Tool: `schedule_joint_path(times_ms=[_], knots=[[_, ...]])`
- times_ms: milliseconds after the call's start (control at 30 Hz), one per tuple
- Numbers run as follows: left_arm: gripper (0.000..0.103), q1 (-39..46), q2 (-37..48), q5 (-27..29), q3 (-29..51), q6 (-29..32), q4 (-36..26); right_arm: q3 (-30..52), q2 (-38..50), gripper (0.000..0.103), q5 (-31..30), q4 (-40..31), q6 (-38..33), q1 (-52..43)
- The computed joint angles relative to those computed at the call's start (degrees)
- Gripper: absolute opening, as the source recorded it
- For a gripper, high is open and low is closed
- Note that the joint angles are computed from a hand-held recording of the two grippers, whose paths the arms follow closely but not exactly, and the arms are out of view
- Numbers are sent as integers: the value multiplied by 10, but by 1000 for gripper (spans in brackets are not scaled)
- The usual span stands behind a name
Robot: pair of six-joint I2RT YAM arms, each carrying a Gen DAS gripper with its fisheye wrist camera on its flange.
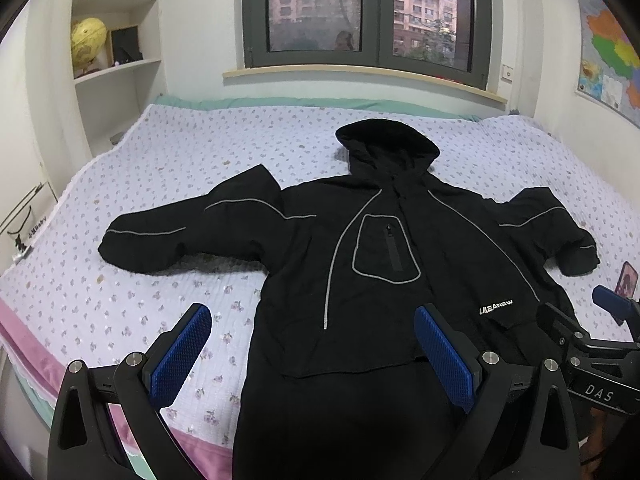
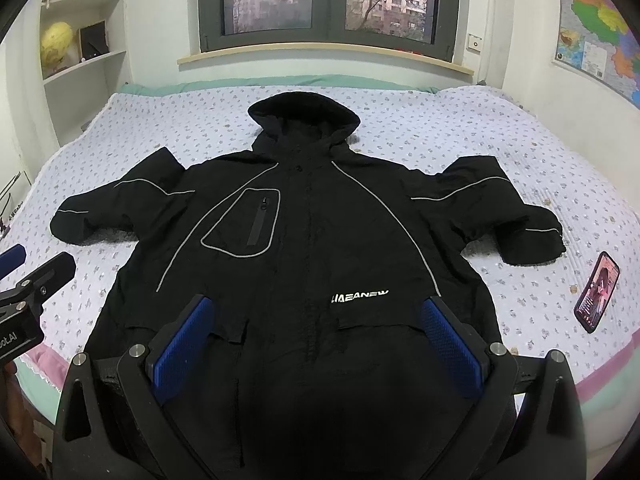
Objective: Fold large clothes
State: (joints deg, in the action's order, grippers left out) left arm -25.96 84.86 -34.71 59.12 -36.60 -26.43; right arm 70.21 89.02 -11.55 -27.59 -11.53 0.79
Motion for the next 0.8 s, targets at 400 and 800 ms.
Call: schedule_joint_path(times_ms=[400,800], knots=[[101,5,-6,4,-5,1,6,6,7,103,5,-2,0,9],[101,20,-23,2,-19,6,12,12,11,103,12,-1,3,22]])
